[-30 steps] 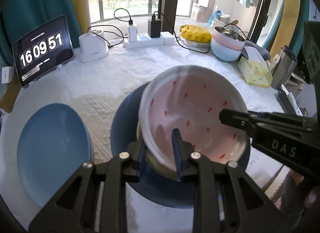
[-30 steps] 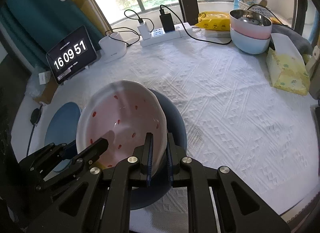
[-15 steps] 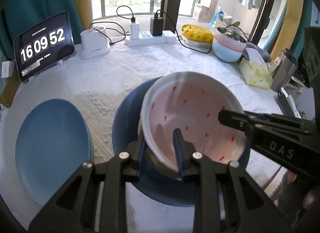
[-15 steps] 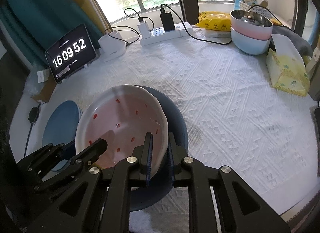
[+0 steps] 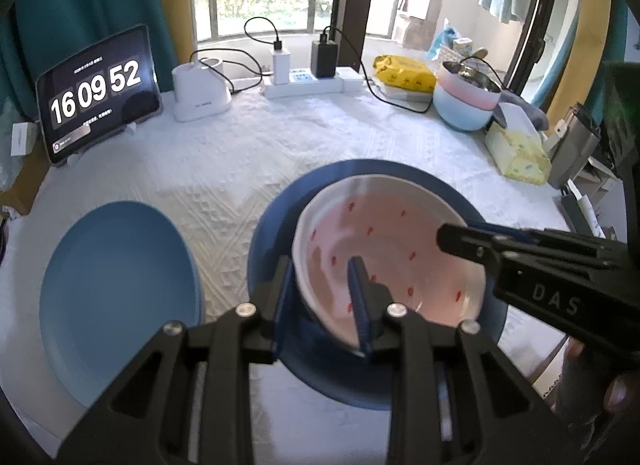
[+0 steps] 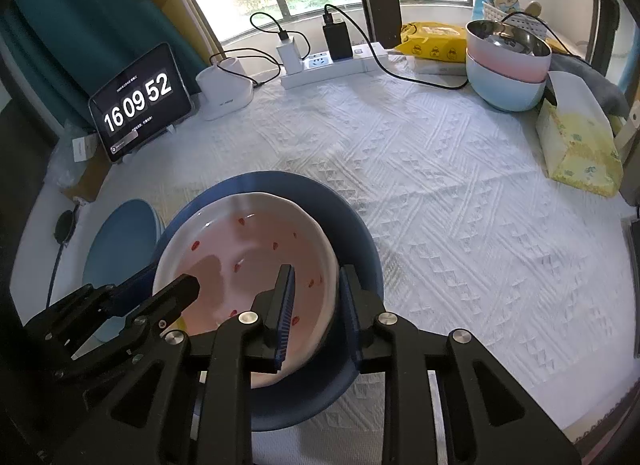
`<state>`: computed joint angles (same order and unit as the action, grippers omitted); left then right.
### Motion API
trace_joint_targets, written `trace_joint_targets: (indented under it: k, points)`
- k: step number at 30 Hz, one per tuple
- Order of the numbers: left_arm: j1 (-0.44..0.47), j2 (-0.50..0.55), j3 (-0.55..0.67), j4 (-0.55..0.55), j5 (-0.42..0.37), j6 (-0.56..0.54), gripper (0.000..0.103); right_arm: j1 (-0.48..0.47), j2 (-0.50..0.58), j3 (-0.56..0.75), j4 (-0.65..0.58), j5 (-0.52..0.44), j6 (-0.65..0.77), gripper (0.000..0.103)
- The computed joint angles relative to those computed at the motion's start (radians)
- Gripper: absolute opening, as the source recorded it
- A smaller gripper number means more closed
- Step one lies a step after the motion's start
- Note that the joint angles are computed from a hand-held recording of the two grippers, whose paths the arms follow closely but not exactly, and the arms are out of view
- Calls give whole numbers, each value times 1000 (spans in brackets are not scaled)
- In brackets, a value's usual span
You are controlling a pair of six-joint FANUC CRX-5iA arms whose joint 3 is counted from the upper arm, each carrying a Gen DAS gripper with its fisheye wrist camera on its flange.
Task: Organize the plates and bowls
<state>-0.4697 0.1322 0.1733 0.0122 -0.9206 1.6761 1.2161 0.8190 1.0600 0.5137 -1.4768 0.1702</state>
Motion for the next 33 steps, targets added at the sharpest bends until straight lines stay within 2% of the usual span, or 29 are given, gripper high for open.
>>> trace_joint_targets:
  k: [19,24,29,33]
  points:
    - [23,-9,10,-6,1,-8,29,0,-34,-47,16,30,-7,25]
    - [31,-29,6,-17,12,-18,29,6,-40,-45,43,19,-3,25]
    - [53,-42,-4,-18,35,-20,29,16,-75,-101,91,41,-9,25]
    - [60,-53,-17,-37,53,-15,30,29,-118,-187,151,62,-22,43]
